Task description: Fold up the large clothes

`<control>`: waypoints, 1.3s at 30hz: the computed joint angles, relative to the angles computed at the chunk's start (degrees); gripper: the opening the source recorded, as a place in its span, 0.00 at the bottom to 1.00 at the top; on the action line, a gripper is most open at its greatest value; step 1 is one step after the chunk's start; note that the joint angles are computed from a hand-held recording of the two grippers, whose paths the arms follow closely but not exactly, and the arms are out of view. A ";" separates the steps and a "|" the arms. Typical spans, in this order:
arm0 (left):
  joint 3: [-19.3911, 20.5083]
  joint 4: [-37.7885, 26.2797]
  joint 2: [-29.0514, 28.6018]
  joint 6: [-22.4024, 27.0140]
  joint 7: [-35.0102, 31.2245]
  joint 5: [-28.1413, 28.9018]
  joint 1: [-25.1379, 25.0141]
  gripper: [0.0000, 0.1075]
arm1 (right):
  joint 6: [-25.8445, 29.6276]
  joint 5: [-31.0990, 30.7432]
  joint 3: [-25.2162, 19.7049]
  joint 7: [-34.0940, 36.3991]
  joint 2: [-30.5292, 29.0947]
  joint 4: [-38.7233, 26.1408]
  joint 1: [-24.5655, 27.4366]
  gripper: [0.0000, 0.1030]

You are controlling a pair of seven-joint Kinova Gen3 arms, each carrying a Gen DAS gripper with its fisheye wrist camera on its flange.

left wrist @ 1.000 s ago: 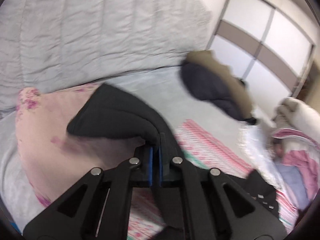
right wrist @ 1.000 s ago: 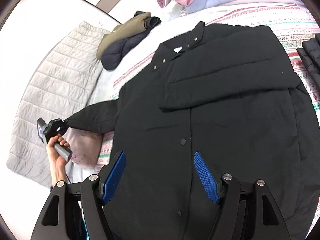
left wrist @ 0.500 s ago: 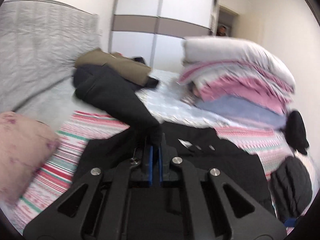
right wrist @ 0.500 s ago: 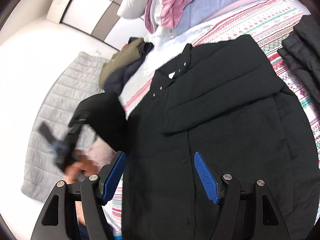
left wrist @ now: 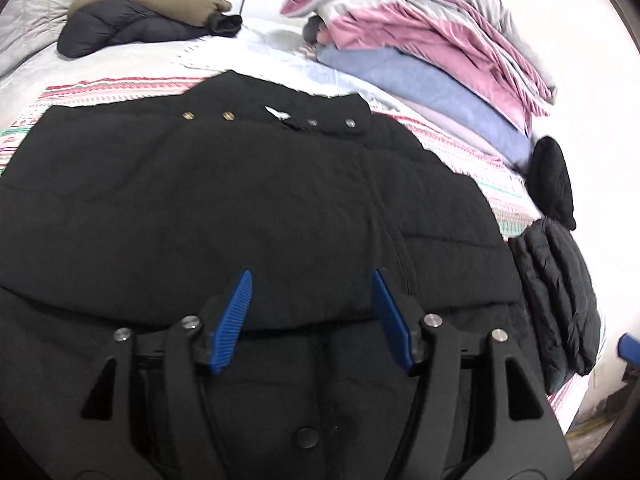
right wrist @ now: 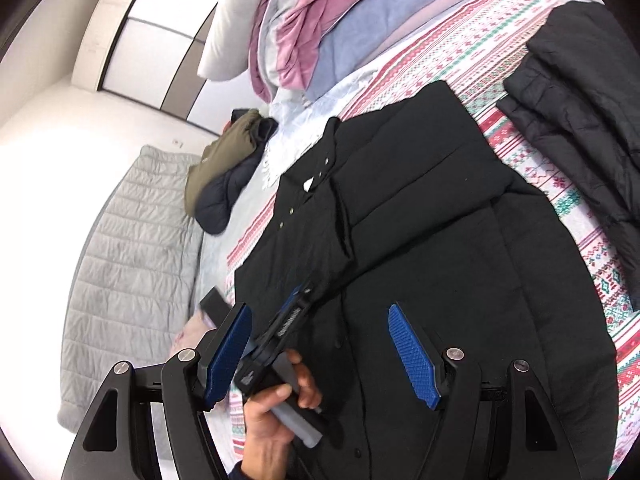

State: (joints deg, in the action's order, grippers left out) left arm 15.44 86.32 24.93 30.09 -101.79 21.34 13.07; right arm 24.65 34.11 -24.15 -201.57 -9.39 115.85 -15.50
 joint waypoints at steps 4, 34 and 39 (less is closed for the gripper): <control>1.23 0.48 -1.49 2.69 -1.28 3.76 -3.80 0.63 | -1.72 -1.71 0.59 1.70 -0.33 0.67 0.25 0.70; -21.79 28.41 -34.42 10.29 -16.31 8.73 -14.13 0.92 | 35.10 18.27 11.27 -0.53 12.32 -16.76 -41.12 0.76; -27.55 31.58 -33.03 14.35 -25.40 12.94 -18.03 0.92 | 45.82 16.19 10.28 6.22 17.82 -17.56 -49.45 0.77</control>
State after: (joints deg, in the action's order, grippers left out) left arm -12.11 117.90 -8.10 44.44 -127.19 34.28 -4.96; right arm 70.47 50.30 -13.87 -195.36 8.43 98.29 -64.95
